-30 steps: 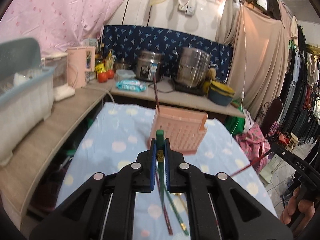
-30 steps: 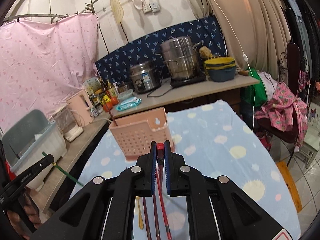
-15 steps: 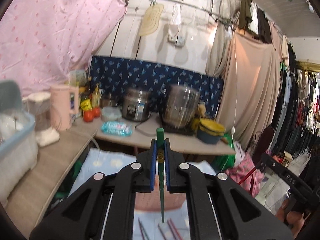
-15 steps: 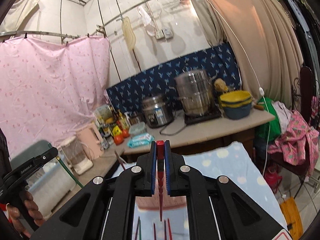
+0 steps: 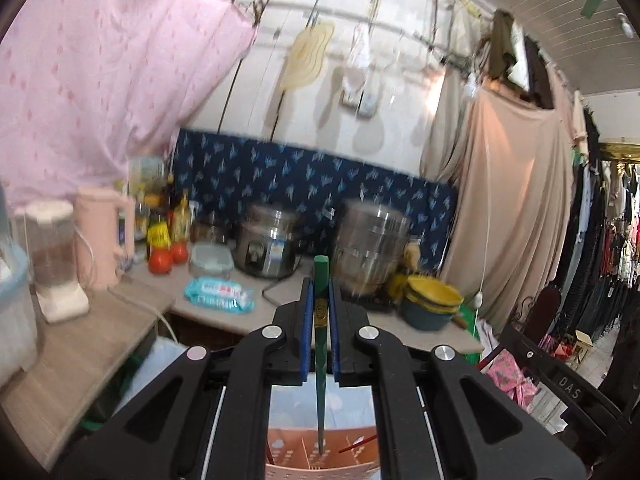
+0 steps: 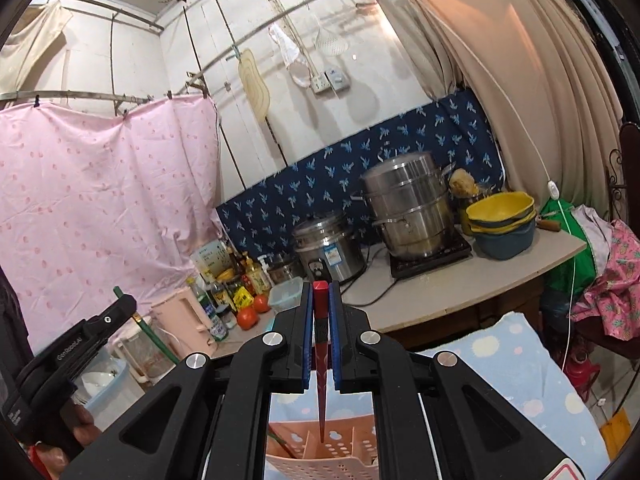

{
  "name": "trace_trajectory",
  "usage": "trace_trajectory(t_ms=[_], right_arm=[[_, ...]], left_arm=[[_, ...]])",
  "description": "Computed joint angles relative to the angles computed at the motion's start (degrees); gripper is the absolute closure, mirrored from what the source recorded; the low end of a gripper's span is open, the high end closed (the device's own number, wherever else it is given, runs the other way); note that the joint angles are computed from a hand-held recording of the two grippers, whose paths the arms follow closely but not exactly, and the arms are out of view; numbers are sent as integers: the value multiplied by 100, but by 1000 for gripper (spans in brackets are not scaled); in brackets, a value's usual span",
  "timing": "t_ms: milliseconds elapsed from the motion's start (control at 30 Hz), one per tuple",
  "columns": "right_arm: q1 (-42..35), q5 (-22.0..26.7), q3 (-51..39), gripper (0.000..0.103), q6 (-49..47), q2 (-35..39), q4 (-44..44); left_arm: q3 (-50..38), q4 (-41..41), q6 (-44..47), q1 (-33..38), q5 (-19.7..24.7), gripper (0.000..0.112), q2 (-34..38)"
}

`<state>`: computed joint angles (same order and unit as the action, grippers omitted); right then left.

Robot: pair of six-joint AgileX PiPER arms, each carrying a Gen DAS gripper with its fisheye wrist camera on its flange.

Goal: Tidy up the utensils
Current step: 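Lower both chopsticks into the pink basket and open both tools, then move both tools back down to the remaining chopsticks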

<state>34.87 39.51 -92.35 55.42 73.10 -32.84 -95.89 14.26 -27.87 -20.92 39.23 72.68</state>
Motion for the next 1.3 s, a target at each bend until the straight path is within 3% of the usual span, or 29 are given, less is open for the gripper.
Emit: trace_trajectory(t_ms=[400,533,567,633,667,700,1033,1300], right_arm=[[-614,-612,949,95,-404,279,896],[-591,-595,1012,94,-480,358,908],[-567,-586,1021,94,-465,372,889],[-505,-566,1033,90,-323,378,703],[-460,-518,1040,83,-241,362,588],[-426,-501,1055,77,-185,339,518],[200,-62,1519,74,352,-215,-185],[1447,723,2794,74,1521,-1112,-1034]], left_arm=[[964,-783,398,481,-363,105,216],[1086,-595,275,463,-378,104,212],[1121,-519,219,449,-385,103,193],[1137,-134,-91,352,-261,80,163],[1172,33,-240,308,-237,64,130],[1245,170,-365,289,-267,64,70],[1810,102,-230,276,98,64,-674],[2974,898,-935,-471,746,64,-1708]])
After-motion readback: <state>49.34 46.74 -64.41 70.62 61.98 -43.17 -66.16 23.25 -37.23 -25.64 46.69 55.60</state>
